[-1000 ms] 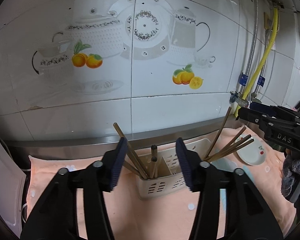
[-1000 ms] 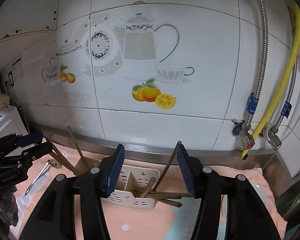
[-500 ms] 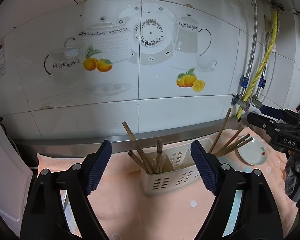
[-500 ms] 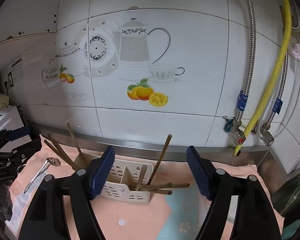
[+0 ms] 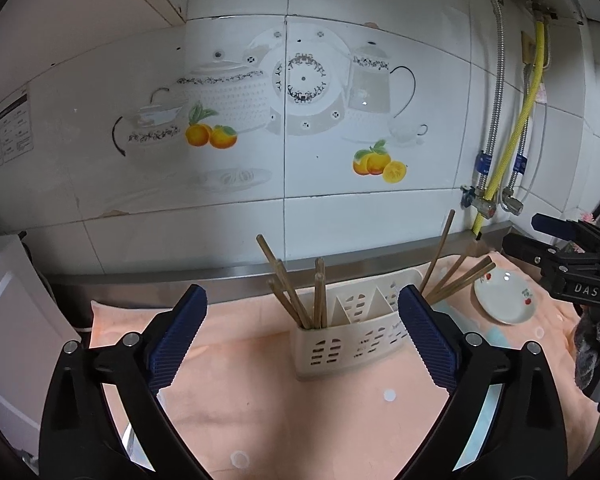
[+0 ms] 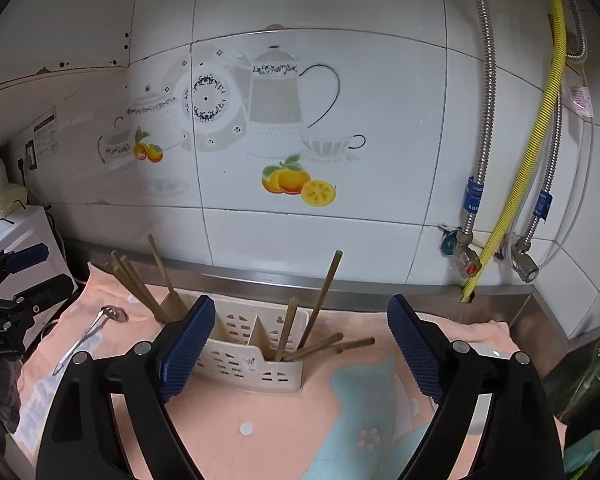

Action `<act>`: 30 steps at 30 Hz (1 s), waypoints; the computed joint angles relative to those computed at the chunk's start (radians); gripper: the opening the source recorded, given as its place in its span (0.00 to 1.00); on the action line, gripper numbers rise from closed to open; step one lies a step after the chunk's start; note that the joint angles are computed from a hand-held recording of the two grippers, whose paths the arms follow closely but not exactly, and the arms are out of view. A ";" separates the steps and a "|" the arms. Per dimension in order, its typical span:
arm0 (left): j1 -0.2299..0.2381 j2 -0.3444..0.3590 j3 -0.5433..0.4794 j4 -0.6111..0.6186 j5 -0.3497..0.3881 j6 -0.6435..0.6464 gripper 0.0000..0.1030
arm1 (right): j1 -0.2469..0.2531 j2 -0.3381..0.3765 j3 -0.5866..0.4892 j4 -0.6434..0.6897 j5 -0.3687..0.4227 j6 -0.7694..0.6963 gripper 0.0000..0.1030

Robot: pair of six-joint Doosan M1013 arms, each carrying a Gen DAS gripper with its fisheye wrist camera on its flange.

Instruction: Organize utensils

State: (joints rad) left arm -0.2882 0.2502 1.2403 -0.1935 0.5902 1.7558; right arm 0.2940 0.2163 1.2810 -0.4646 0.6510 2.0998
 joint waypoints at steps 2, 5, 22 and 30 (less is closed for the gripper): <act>-0.001 -0.006 0.009 0.012 -0.003 -0.008 0.94 | 0.003 -0.006 0.010 -0.013 -0.001 0.011 0.84; 0.001 -0.016 0.023 0.009 -0.006 -0.004 0.95 | 0.006 -0.018 0.029 -0.016 -0.010 0.022 0.84; 0.002 -0.072 0.100 -0.018 -0.025 0.020 0.95 | 0.031 -0.074 0.113 -0.053 -0.040 0.077 0.91; 0.001 -0.102 0.143 0.015 -0.046 -0.017 0.95 | 0.055 -0.104 0.163 -0.113 -0.046 0.133 0.92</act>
